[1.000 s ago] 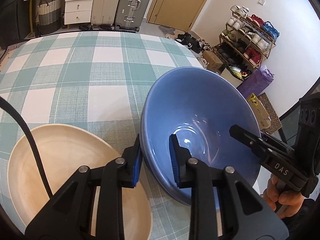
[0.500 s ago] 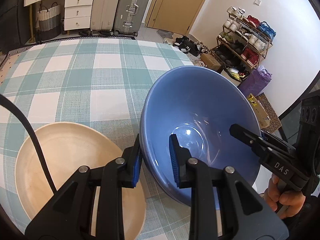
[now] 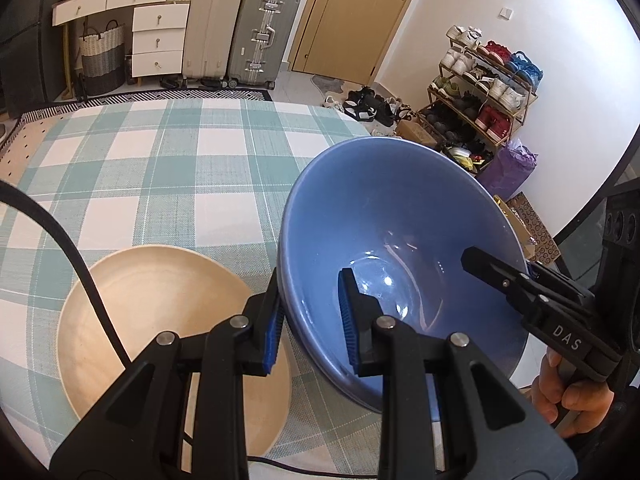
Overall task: Organize plates and bowls
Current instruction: 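Lift the bowl stack with both tools toward the cream plate stack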
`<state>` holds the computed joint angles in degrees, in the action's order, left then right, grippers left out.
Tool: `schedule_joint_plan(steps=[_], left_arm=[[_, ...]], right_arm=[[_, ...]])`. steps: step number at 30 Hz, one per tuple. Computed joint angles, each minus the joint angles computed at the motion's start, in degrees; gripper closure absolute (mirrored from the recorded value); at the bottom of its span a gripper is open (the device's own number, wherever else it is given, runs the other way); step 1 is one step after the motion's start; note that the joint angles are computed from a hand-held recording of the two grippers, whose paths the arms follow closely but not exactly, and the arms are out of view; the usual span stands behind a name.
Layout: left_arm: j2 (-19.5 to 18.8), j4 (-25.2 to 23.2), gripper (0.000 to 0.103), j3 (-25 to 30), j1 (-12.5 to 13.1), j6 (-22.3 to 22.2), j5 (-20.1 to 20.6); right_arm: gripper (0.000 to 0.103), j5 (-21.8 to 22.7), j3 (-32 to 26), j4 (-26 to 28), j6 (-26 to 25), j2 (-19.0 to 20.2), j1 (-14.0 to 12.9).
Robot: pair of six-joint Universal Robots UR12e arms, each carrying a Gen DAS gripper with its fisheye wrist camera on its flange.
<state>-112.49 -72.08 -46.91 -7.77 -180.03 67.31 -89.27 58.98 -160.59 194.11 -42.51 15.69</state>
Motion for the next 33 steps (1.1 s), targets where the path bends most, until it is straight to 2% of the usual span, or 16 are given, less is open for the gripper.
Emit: schedule_joint_plan(steps=[12,33], left_arm=[[4.95,2.56,0.081,-3.86,1.95,-0.25,-0.49],[13.17,2.43,0.081,-9.29,6.25,-0.46,-0.24]], right_arm=[[0.071,-0.67,1.82,-2.42,-1.54,-2.00,1.67],[0.071,-0.30,1.83,-3.89,-3.30,-3.19,4.85]])
